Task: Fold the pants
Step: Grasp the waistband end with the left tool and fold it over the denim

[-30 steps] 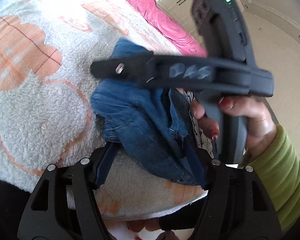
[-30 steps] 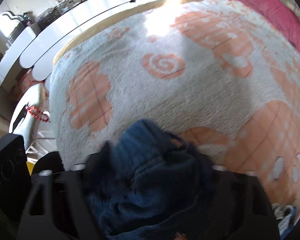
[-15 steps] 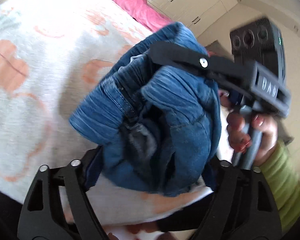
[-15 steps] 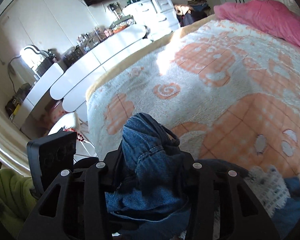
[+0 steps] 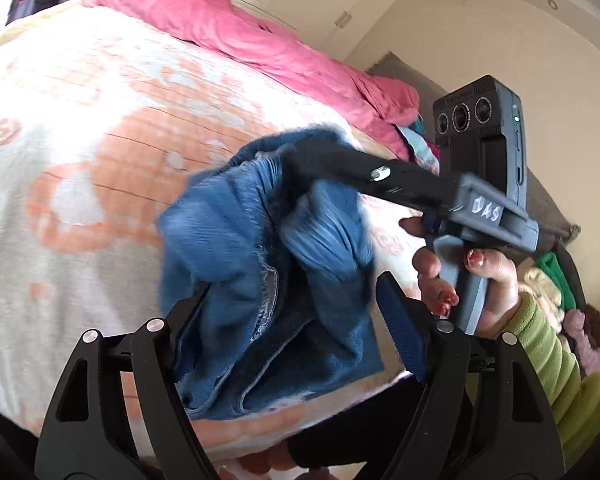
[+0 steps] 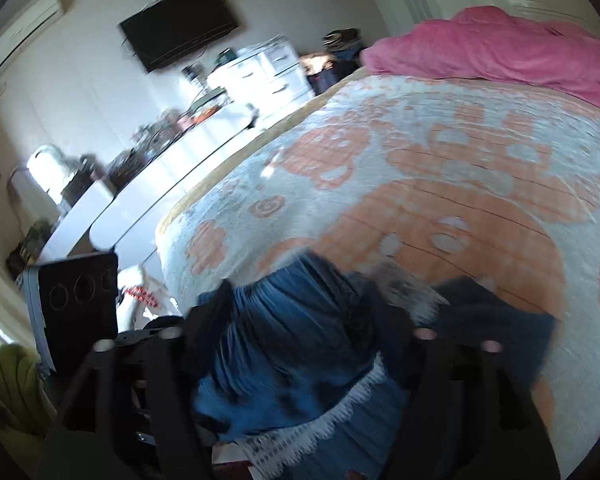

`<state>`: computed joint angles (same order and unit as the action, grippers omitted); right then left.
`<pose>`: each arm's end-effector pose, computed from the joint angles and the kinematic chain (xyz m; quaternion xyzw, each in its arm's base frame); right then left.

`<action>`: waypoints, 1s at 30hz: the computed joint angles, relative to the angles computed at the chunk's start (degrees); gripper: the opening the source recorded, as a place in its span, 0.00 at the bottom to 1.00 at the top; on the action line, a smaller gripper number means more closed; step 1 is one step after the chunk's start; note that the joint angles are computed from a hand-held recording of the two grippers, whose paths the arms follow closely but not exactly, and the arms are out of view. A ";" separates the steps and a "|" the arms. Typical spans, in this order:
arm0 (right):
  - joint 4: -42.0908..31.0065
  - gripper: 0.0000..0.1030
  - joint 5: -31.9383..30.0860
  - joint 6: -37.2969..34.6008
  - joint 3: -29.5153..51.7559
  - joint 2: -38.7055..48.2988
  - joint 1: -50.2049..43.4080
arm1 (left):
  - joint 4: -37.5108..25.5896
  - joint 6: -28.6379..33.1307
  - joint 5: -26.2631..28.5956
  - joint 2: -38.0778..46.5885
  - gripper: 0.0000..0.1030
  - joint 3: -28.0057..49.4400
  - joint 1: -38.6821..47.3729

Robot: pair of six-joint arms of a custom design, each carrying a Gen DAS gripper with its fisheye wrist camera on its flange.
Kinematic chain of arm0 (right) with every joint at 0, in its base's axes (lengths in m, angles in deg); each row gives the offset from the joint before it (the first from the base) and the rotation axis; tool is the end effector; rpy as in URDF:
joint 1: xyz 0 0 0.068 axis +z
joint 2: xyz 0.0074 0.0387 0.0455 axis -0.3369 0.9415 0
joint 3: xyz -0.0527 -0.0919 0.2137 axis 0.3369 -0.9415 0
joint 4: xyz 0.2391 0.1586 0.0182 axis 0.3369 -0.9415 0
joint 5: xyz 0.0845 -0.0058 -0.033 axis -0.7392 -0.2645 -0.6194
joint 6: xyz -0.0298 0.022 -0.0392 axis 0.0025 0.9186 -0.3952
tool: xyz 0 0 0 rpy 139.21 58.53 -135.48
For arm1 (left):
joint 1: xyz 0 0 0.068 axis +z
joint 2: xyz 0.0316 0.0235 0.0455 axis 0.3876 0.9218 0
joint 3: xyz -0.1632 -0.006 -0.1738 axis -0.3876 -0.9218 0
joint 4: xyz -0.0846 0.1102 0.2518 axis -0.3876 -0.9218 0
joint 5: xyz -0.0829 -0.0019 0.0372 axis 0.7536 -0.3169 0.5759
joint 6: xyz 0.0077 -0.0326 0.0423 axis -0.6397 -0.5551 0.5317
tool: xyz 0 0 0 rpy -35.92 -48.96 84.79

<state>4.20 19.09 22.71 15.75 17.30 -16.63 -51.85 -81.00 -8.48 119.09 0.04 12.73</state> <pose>0.3500 0.0419 0.2758 -0.1686 0.8707 0.3256 0.3278 0.2808 -0.0736 0.2384 0.1566 0.8637 -0.3723 0.3016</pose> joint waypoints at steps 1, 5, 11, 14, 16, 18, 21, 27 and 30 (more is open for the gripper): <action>1.31 0.75 -1.82 1.42 -2.62 -2.09 -2.71 | -0.28 0.63 -0.03 0.32 0.67 0.31 -0.82; 5.26 0.76 -5.07 5.36 -10.76 -8.68 -10.47 | -2.18 3.26 -2.90 0.82 0.68 0.81 -6.90; 3.37 0.76 0.92 4.02 -13.99 -10.05 -7.87 | -1.31 3.75 -9.05 3.77 0.70 1.29 -12.92; 0.16 0.75 13.83 0.75 -13.67 -8.16 -3.22 | -0.70 3.19 -10.87 3.08 0.72 0.26 -14.58; -1.00 0.74 21.57 -0.94 -13.62 -5.78 -2.41 | -0.65 3.31 -9.86 3.00 0.72 -0.03 -14.28; -0.95 0.76 19.28 -0.18 -14.04 -4.73 -4.69 | -0.24 4.11 -9.30 1.43 0.72 -2.20 -13.65; 0.00 0.76 18.15 0.25 -15.85 -6.10 -5.74 | -0.90 4.27 -8.36 0.28 0.72 -2.74 -13.24; 2.11 0.78 13.99 1.65 -19.61 -14.56 -7.73 | -5.39 7.09 -6.95 -7.97 0.75 -4.70 -7.75; 2.81 0.78 13.28 2.40 -23.70 -22.00 -8.55 | -6.66 8.59 -8.29 -9.17 0.75 -3.23 -3.34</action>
<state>7.01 32.37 25.11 -7.95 -4.70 -25.18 -58.50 -72.40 -16.76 109.92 -3.20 9.39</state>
